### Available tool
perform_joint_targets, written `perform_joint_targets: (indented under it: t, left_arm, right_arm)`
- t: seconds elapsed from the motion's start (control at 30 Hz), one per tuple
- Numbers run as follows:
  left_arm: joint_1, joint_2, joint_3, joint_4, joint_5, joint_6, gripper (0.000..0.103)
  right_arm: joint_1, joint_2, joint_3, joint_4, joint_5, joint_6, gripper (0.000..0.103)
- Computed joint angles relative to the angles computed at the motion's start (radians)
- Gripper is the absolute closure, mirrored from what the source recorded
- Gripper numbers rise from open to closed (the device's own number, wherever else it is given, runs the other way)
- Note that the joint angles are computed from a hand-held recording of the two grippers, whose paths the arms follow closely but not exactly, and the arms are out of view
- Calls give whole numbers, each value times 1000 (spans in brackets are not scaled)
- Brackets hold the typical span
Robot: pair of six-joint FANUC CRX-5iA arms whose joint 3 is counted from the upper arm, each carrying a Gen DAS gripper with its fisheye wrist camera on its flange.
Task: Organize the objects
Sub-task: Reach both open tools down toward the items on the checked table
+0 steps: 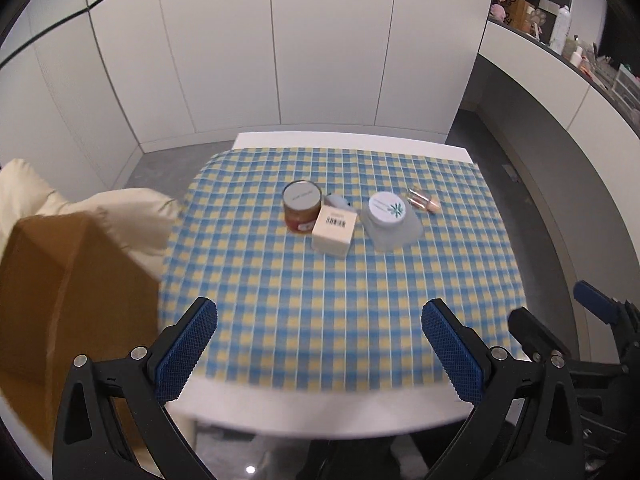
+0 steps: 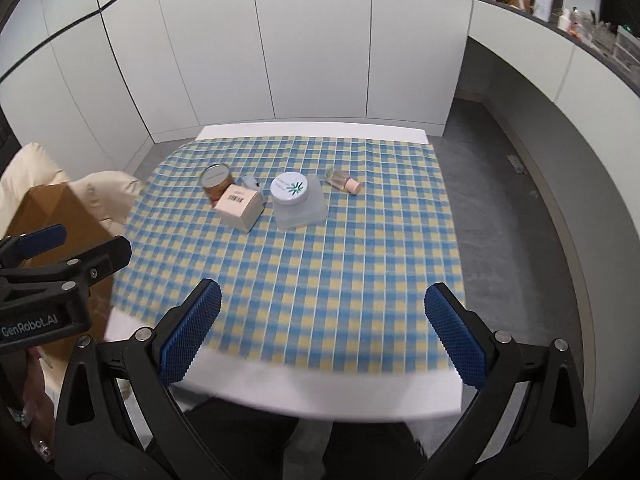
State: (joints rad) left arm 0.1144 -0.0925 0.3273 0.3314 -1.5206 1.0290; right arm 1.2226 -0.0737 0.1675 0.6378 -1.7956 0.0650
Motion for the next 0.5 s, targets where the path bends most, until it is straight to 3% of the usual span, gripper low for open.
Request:
perform_joint_targets:
  t: [0.1, 0.17, 0.27, 0.4, 0.5]
  left_arm:
    - [-42, 55, -7, -18, 57, 24, 1]
    - [-66, 94, 5, -48, 101, 61, 1]
    - [-86, 146, 21, -81, 138, 104, 1]
    - [-110, 191, 37, -122, 131, 98, 1]
    - [-117, 194, 21, -132, 151, 91, 1]
  right_arm:
    - [-102, 7, -64, -20, 99, 50, 0]
    - [-166, -19, -143, -14, 242, 63, 0]
    - [-260, -2, -196, -17, 371, 92, 0]
    - [-345, 52, -215, -23, 490, 136, 0]
    - [-377, 97, -212, -6, 524, 173, 0]
